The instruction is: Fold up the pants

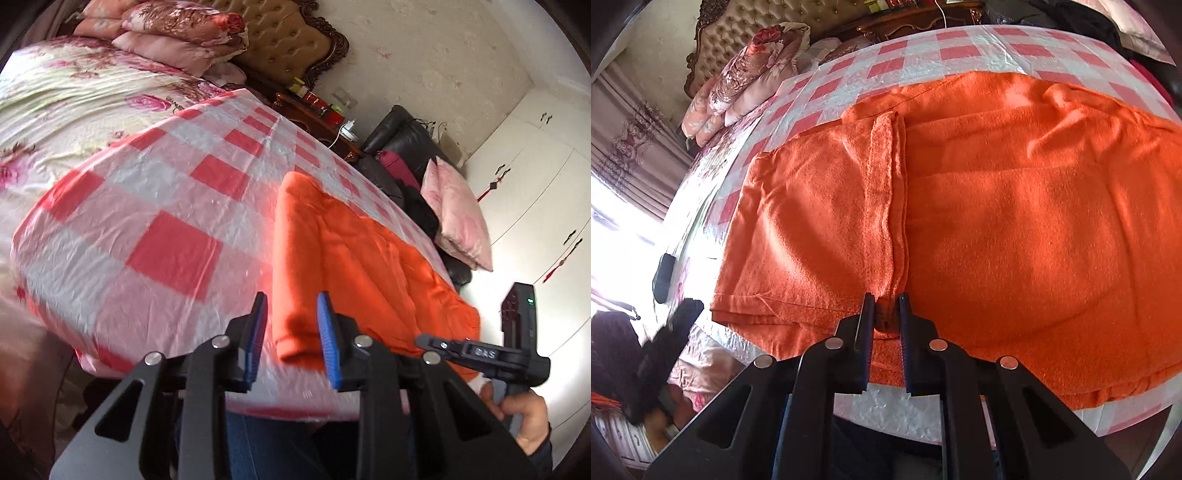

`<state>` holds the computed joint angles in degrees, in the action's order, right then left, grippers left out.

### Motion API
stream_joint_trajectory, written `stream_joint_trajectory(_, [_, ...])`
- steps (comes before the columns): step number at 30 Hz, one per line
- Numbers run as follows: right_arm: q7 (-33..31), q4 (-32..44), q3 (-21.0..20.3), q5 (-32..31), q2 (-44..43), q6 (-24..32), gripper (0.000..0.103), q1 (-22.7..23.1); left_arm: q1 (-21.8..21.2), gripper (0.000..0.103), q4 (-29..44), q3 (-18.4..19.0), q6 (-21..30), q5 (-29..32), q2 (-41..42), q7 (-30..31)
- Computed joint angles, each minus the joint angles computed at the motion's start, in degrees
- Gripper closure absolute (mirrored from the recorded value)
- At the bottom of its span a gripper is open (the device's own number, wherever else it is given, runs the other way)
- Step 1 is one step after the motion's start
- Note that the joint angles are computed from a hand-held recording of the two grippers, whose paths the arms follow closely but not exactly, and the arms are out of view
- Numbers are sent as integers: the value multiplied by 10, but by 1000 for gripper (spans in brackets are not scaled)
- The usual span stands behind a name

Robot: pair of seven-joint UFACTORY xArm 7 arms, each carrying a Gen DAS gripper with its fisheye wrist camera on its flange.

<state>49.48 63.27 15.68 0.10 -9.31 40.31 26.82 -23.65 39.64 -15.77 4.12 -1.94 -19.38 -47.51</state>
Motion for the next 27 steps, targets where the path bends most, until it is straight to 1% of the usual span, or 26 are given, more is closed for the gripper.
stream_joint_trajectory(1, [0, 1, 0, -3, 0, 2, 91, 0, -17, 76, 13, 14, 7, -4, 13, 18])
stream_joint_trajectory(2, [-1, 2, 1, -5, 1, 3, 91, -1, -26, 76, 22, 19, 17, -10, 21, 33])
stream_joint_trajectory(3, [2, 3, 2, -10, 1, 5, 91, -1, -11, 76, 33, 5, 35, 7, 26, 26])
stream_joint_trajectory(4, [6, 3, 3, -13, 1, 6, 91, -1, 22, 76, 47, -25, 66, 42, 28, 4])
stream_joint_trajectory(5, [8, 4, 4, -17, 1, 8, 92, -1, 42, 76, 63, -46, 103, 78, 33, -8])
stream_joint_trajectory(6, [12, 6, 5, -24, 2, 12, 92, -2, 53, 74, 76, -59, 136, 111, 37, -18])
stream_joint_trajectory(7, [12, 8, 5, -29, 2, 16, 92, -2, 59, 74, 83, -66, 156, 141, 39, -26])
stream_joint_trajectory(8, [12, 10, 6, -35, 3, 19, 92, -2, 53, 74, 86, -63, 167, 153, 38, -23])
stream_joint_trajectory(9, [16, 12, 8, -43, 4, 23, 92, -3, 46, 74, 89, -57, 178, 156, 38, -21])
stream_joint_trajectory(10, [20, 14, 9, -50, 5, 26, 92, -2, 42, 72, 95, -55, 192, 162, 39, -23])
stream_joint_trajectory(11, [25, 21, 13, -65, 8, 35, 91, -2, 46, 70, 99, -61, 202, 164, 37, -27])
stream_joint_trajectory(13, [47, 39, 23, -110, 13, 63, 91, -3, 22, 63, 86, -37, 173, 151, 27, -24])
stream_joint_trajectory(14, [71, 52, 31, -149, 16, 84, 87, -3, 14, 62, 80, -29, 159, 137, 23, -19])
stream_joint_trajectory(15, [91, 66, 41, -195, 17, 101, 77, -2, 17, 61, 80, -33, 162, 138, 19, -27])
stream_joint_trajectory(17, [92, 85, 46, -237, 24, 96, 77, 7, 18, 61, 81, -32, 164, 131, 21, -35])
stream_joint_trajectory(19, [71, 106, 48, -256, 41, 82, 77, 20, 18, 61, 74, -28, 151, 118, 21, -46])
stream_joint_trajectory(20, [62, 115, 47, -261, 50, 75, 77, 26, 11, 61, 68, -20, 138, 102, 23, -45])
stream_joint_trajectory(22, [37, 143, 44, -272, 82, 62, 77, 42, -14, 61, 56, 3, 113, 55, 25, -22])
stream_joint_trajectory(24, [19, 174, 38, -284, 118, 73, 77, 61, -24, 61, 50, 11, 100, 27, 27, -8])
stream_joint_trajectory(27, [20, 197, 19, -289, 149, 106, 77, 84, -29, 61, 43, 14, 86, 6, 28, 3])
